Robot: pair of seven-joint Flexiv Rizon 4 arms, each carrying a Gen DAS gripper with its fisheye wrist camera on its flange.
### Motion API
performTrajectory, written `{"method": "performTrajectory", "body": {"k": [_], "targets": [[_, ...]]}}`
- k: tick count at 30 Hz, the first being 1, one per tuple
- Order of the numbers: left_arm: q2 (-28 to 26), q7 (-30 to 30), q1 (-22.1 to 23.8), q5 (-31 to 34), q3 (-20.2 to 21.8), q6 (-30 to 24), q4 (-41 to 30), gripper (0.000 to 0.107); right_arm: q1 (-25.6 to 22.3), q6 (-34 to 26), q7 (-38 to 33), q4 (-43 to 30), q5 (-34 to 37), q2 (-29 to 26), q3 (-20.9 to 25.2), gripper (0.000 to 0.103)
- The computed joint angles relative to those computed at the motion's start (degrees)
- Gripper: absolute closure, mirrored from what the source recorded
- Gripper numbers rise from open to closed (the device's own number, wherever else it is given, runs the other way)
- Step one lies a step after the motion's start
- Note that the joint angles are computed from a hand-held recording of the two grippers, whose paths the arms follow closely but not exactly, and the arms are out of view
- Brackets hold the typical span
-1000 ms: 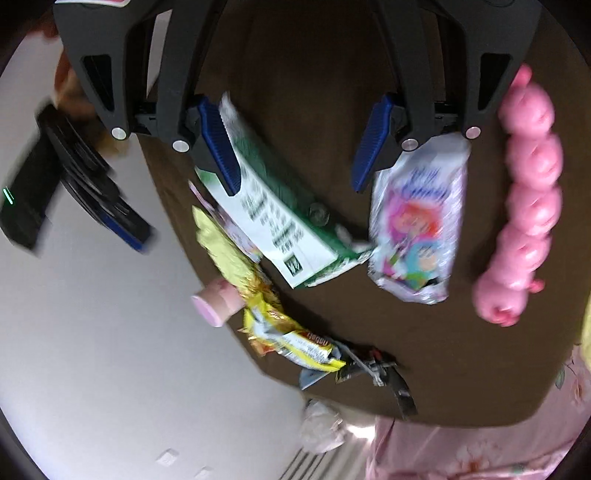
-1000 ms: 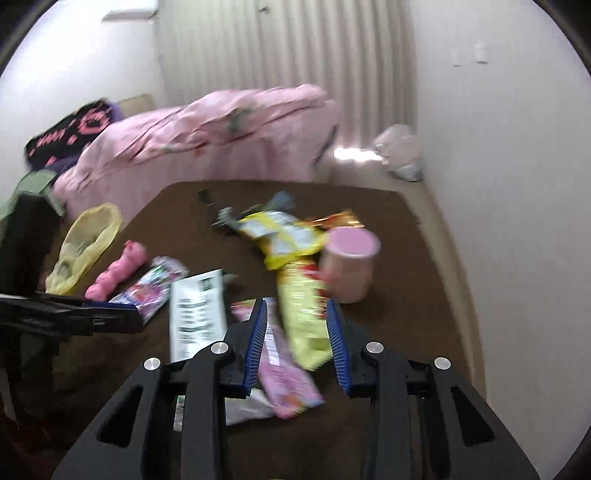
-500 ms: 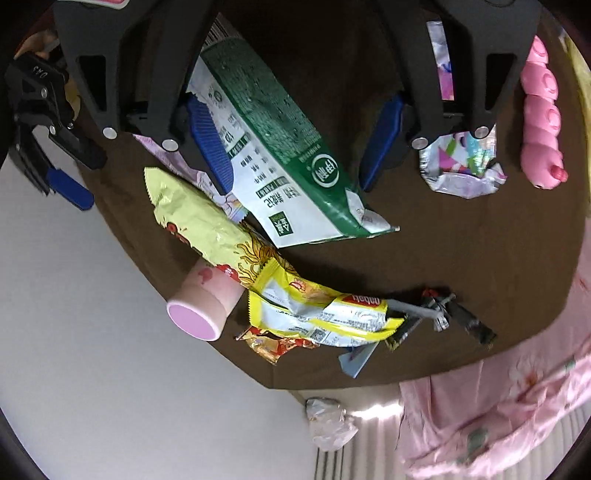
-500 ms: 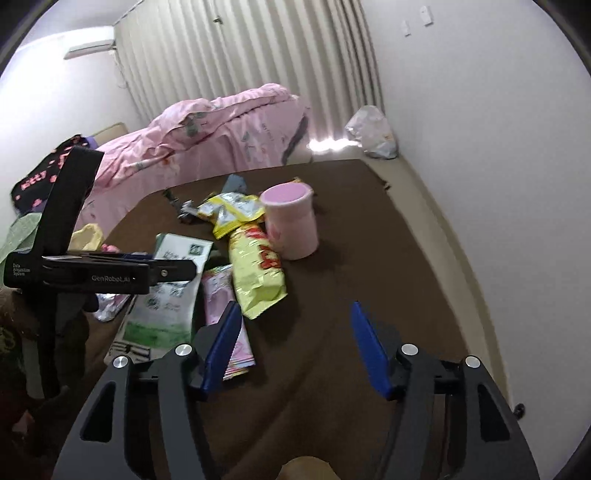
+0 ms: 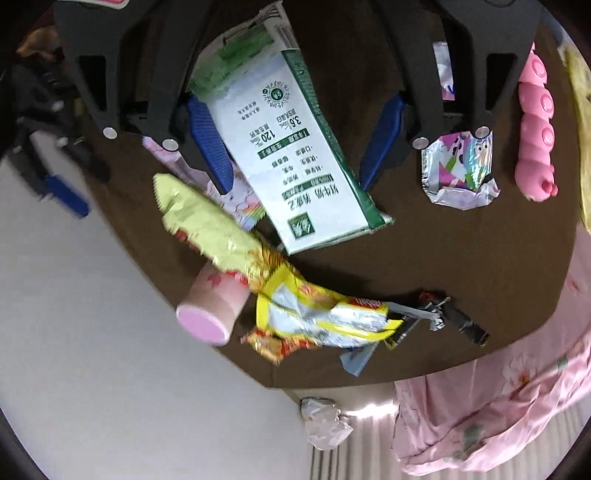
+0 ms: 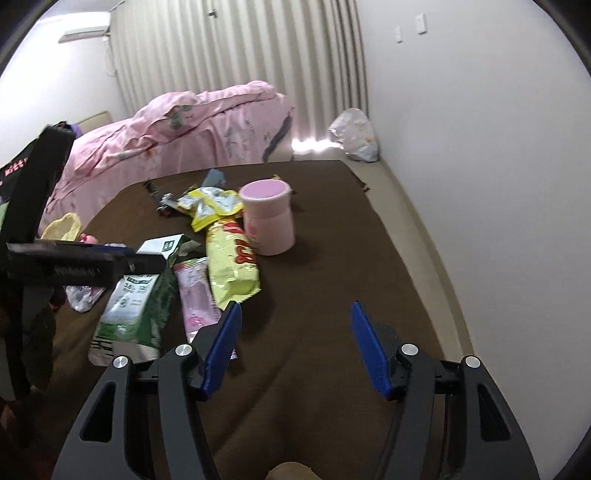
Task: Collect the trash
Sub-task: 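Grasp the pink ice-cream wrapper with the right gripper while the left gripper holds the carton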
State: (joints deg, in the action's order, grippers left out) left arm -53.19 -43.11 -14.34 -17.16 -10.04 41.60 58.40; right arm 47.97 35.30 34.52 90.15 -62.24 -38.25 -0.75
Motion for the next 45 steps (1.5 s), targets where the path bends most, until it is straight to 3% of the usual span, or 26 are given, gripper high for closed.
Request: {"method": "performTrajectory", "body": {"k": [2,7,8,11,13,15,19,21,25,32,35,38,45], "targets": [[0.39,1.95,0.99,-0.61,-0.94,0.29,1.22,0.038,0.35,-1.59,-1.58,-0.72,1.05,-0.22,0.36,0.045],[2.67,6.29,4.52,-2.97,-1.89,1.56,5.87,0.038,2.48,-12.22,-15.91,-10.42,8.00,-4.96,1.03,0.045],[2.96,6.61,5.30,-3.33,-1.66,0.83,6.23,0.038,2.21,-10.75,-16.76,-11.01,8.35,-5.37,1.00,0.045],[2.81,7.14,7.20,-4.75,-1.57,-2.53,5.88,0.038,-0.22,5.60,-13.10,-7.71,3.58,-4.78,-0.82,0.045],[2.40,7.02,7.98,-5.89,-1.77,-4.84,5.10,0.038,-0.92,13.48,-10.00,-6.48,-0.38,-4.71,-3.06,0.045],[2.68,7.47,8.52,-6.93,-2.05,-4.75,5.71,0.038,-2.59,19.84,-11.17,-7.71,-1.52,-6.11,-3.79,0.051],[3.66,8.68,8.93,-8.69,-2.88,-3.85,6.94,0.038,-4.17,19.11,-21.48,-13.07,7.15,-10.18,-2.20,0.061],[3.82,9.70,8.81,-8.88,-3.00,-3.98,6.84,0.038,-4.32,18.41,-24.51,-14.11,11.08,-11.32,-1.66,0.075],[2.82,10.71,6.98,-6.95,-1.93,-4.32,4.42,0.038,-1.28,21.04,-20.60,-10.27,11.06,-9.28,-5.49,0.091],[-3.88,7.42,0.59,1.33,2.81,-7.62,-8.23,0.038,1.14,17.19,-13.19,-3.90,8.63,-4.61,-5.77,0.091],[-5.89,3.12,-0.71,3.47,4.31,-10.39,-12.68,0.051,1.04,15.37,-12.22,-3.44,7.66,-4.09,-4.85,0.091],[-2.32,4.66,1.39,0.99,0.73,-7.83,-6.73,0.051,0.84,14.82,-10.70,-2.87,5.97,-3.63,-4.55,0.091],[4.37,11.20,4.43,-4.56,-3.32,-2.17,4.33,0.051,0.47,13.18,-8.66,-2.94,3.19,-3.06,-3.99,0.091]]}}
